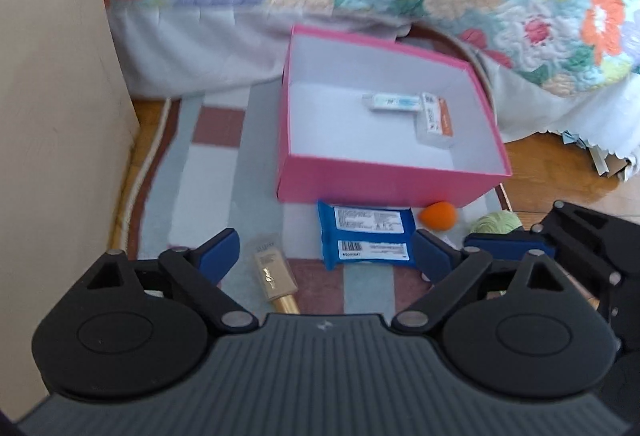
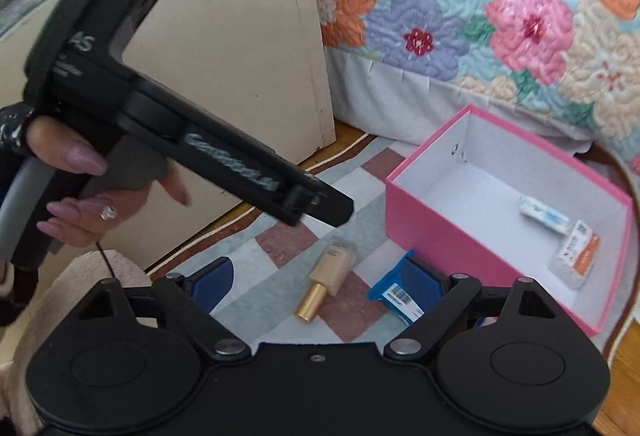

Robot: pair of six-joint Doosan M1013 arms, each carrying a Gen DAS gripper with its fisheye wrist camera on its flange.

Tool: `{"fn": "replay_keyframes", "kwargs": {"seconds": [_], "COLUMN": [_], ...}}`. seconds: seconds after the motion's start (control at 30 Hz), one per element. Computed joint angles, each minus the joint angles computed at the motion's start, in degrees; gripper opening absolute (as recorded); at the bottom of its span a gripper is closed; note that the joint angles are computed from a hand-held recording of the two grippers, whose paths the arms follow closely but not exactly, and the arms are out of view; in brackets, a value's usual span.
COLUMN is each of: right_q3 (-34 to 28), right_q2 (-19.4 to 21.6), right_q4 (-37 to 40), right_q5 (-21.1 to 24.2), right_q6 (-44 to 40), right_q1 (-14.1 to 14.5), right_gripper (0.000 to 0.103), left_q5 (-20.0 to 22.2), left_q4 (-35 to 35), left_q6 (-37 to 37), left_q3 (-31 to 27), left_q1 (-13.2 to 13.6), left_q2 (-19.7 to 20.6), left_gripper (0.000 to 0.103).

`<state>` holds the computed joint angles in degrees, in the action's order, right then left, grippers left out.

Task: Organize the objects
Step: 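Move the left tool down toward the gold-capped foundation bottle, then close the left tool on the foundation bottle cap and lift it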

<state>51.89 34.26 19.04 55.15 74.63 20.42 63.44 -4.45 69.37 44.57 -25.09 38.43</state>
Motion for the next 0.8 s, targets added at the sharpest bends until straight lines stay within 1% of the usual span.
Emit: {"fn": "replay_keyframes", "kwargs": {"seconds": [0.03,0.1,0.17,0.2,0.23,0.27,0.3,0.43,0.5,0.53,0.6,0.67,0.73,0.8], "right_q3": [-0.43,-1.17,-1.57,-1.96,-2.84,-3.62,-4.06,-4.67,-4.87,-5.12,-5.17,-4.96,-5.03,-5.61], "right_q2": [0.59,1.72,2.63,3.24,3.98,4.67,5.23,6.70,7.55,8.07,8.70,9.16,9.63,10.26], "right_q4": [-0.07,0.05,0.36,0.86,1.42,2.22,2.74,0.89,-0.25,-0.44,-0.28,0.00,-0.47,-0.58], "right_q5": [0.12,0.19,-0.16,-0.09,0.67,1.68,1.97,1.81,1.56,1.84,1.85,1.36,1.30,2.08], "right_q6": [-0.02,-0.38,-0.41,-0.07,0.23,-0.03,-0.63,-2.05,-1.09,-0.38,1.20,2.68,3.69,4.48], "right_q1": [0.01,0.06,0.09,0.10,0.08,0.06,0.14,0.96,1.27,1.31,1.22,1.08,1.09,1.07], "right_gripper": [0.090,0.089,0.089,0.088,0.086,0.083,0.082,0.082,0.082,0.082,0.081,0.080,0.075,0.069], "left_q5": [0.40,0.12,0.52,1.14,1.90,2.41,2.61,0.99,0.40,0.70,0.56,-0.29,-0.73,0.35], "left_q4": [-0.77,-2.29,-5.41,-6.20,-6.16,-5.69,-5.34,-6.58,-6.03,-5.29,-3.79,-4.92,-5.61,-2.72], "left_q6": [-0.41,-1.50,-2.29,-2.90,-3.42,-3.59,-3.60,-3.76,-3.91,-3.99,-4.21,-5.02,-6.94,-9.47], "left_q3": [-0.14,0.22,0.41,0.31,0.09,0.03,0.18,2.17,2.83,2.93,3.43,4.36,5.04,4.67], "left_q1": [0.31,0.85,1.61,1.83,1.89,1.83,1.79,2.18,2.27,2.30,2.41,3.05,3.53,3.11], "left_q2": [0.57,1.31,2.23,2.77,3.26,3.61,3.81,3.71,3.70,3.72,3.63,3.54,3.70,4.21], "left_gripper": [0.089,0.087,0.080,0.076,0.074,0.074,0.074,0.069,0.067,0.064,0.062,0.061,0.061,0.060]}}
